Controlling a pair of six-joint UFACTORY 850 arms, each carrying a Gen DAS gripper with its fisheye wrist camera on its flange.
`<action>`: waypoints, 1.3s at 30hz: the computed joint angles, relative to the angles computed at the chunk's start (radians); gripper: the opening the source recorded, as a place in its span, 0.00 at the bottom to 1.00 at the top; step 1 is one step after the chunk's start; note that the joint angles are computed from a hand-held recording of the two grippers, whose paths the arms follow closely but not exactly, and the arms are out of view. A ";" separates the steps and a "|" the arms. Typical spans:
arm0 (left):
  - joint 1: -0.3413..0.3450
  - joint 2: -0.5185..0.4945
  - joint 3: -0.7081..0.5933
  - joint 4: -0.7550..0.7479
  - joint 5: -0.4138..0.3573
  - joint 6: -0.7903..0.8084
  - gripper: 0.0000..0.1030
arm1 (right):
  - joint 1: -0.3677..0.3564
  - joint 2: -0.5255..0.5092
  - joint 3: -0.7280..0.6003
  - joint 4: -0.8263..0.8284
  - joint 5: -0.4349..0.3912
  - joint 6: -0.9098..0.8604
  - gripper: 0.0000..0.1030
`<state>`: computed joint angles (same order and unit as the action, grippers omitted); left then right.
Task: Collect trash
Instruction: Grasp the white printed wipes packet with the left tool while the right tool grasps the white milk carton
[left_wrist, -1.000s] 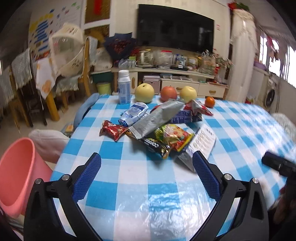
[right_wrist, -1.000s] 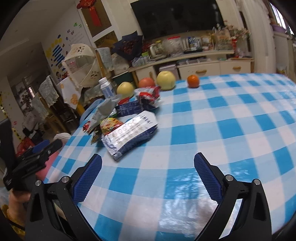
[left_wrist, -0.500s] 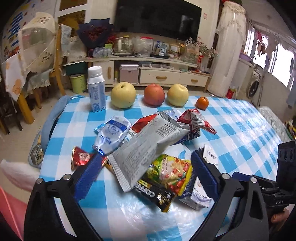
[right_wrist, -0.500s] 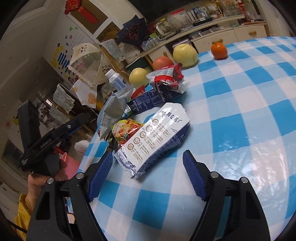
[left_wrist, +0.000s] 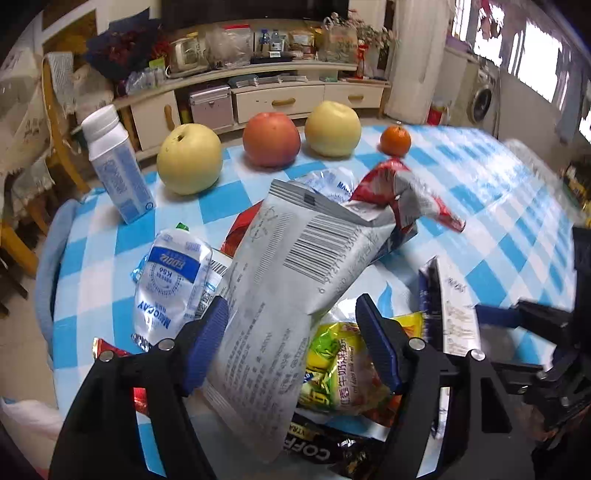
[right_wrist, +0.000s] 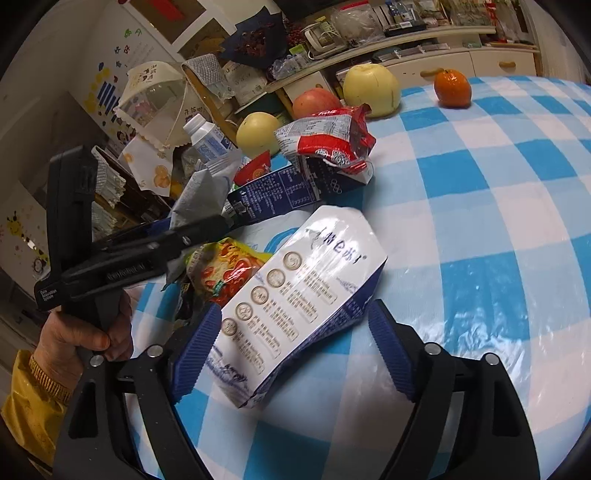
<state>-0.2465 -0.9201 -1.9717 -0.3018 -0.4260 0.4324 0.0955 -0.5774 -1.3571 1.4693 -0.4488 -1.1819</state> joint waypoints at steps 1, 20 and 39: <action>-0.005 0.001 0.003 0.012 0.005 -0.007 0.70 | 0.000 0.000 -0.001 -0.007 0.014 0.005 0.83; -0.050 0.052 0.095 0.042 0.016 -0.001 0.70 | 0.002 0.007 -0.010 -0.326 0.038 0.232 0.85; -0.026 0.004 0.031 0.078 -0.041 -0.245 0.67 | 0.018 0.049 0.036 -0.694 0.212 0.510 0.86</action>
